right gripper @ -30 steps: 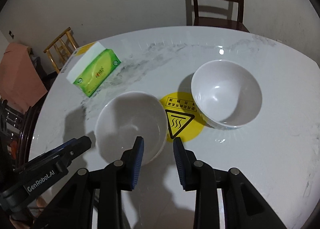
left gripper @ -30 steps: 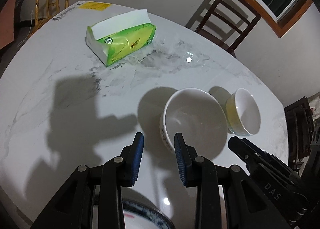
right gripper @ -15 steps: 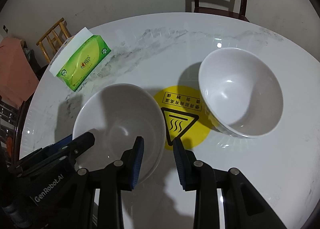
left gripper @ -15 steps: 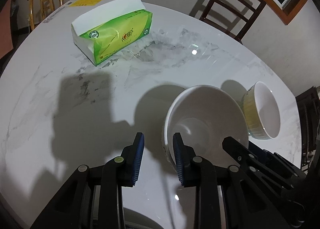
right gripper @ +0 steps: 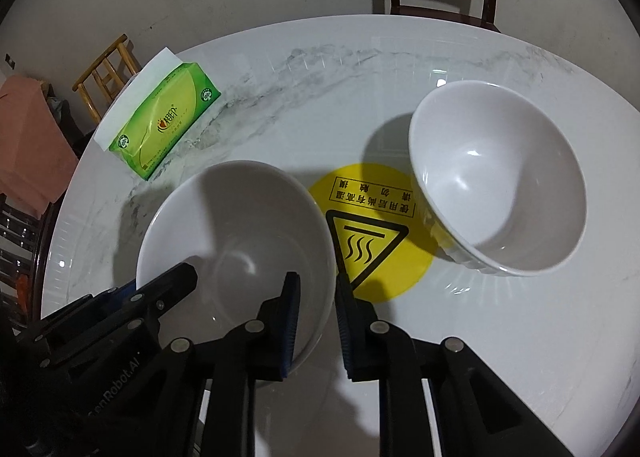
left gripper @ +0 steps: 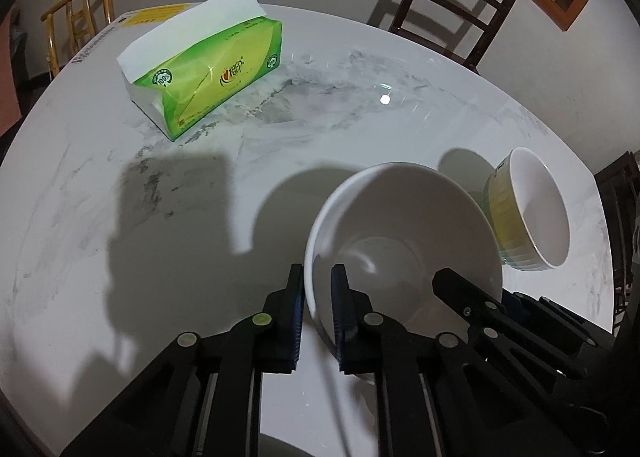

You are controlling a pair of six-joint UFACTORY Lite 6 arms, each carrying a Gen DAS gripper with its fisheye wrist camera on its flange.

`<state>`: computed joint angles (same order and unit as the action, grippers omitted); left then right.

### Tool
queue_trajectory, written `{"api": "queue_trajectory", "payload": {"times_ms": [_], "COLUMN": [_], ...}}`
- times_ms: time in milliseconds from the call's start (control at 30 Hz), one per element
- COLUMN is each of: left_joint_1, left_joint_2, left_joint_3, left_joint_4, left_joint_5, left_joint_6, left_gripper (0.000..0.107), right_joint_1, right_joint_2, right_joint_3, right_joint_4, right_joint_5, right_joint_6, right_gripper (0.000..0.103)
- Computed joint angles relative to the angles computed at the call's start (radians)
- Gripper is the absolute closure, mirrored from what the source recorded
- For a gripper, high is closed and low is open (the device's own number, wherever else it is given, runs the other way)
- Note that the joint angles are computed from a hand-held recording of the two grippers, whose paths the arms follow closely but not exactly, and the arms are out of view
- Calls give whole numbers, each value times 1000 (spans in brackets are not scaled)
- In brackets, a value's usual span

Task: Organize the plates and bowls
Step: 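Move both tools to the white ribbed bowl and grasp its rim, then carry the white ribbed bowl with both tools and lower it into the pink bowl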

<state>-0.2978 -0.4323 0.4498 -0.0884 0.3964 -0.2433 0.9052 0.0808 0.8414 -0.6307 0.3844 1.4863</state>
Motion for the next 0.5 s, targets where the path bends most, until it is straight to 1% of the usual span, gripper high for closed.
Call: {"api": "queue_trajectory", "payload": {"times_ms": [200,300,500], "left_joint_1": [-23,-39,-31], "left_joint_2": [-18,-37,-107], "left_joint_3": [-10,-16,-40], "left_joint_4": [64,109,103], "left_joint_5": [6,25,71], "left_joint_6": [-74,-122,-112], "left_gripper": [97,98,98], "right_joint_1": [7,12,51], "right_joint_2": [-3,-6,-26], "right_joint_3": [0,-1,2], "right_joint_4": [11,32,26], "right_joint_5": [7,9,41], "right_joint_6": [-8,-18,7], "right_gripper": [86,87,87]}}
